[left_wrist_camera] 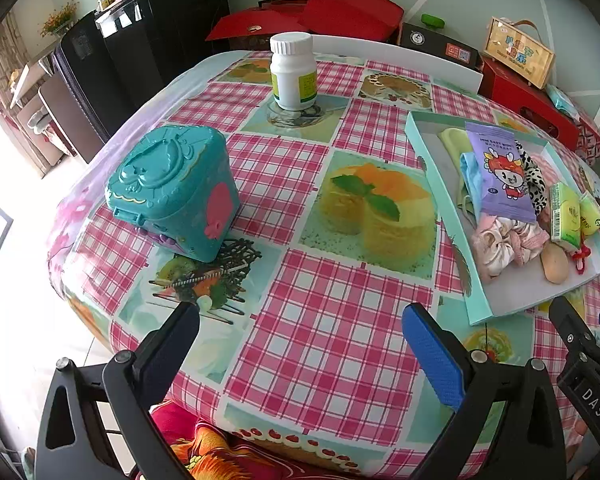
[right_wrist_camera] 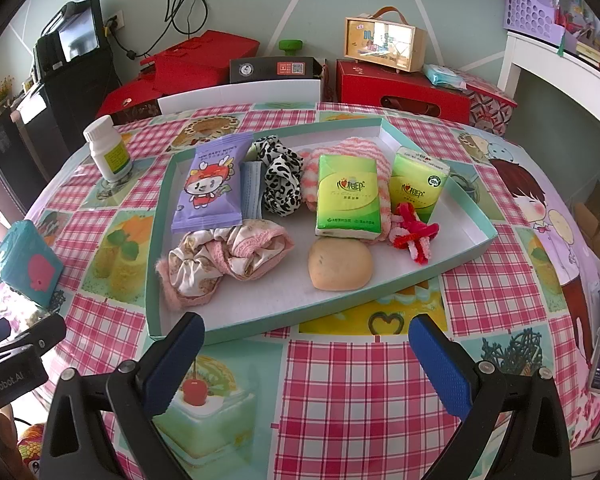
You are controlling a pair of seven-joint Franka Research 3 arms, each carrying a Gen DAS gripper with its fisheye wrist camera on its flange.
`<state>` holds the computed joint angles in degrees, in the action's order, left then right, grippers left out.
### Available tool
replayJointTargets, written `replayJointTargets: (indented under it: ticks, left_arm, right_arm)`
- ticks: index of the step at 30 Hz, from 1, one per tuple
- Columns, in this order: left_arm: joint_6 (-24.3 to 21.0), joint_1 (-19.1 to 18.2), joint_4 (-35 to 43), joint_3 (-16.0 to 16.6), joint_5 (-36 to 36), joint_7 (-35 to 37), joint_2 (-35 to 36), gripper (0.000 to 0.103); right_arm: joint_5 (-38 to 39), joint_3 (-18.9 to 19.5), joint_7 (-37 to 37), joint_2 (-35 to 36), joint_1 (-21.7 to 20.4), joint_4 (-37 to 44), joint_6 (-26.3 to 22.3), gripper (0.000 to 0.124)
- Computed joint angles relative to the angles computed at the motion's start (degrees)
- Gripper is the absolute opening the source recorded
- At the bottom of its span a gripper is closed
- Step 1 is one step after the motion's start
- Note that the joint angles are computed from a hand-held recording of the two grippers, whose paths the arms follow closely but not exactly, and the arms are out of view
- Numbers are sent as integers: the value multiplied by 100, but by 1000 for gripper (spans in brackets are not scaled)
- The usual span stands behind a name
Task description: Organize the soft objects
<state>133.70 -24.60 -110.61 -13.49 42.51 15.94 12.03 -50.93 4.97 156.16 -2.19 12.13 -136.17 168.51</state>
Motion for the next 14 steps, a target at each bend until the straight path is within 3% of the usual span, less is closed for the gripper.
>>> replayJointTargets:
  ticks: [14]
  left_arm:
    - [-44, -14, 18, -1, 74, -8, 2, 101]
  right_arm:
    - [36, -20, -42, 26, 19, 4, 3, 103]
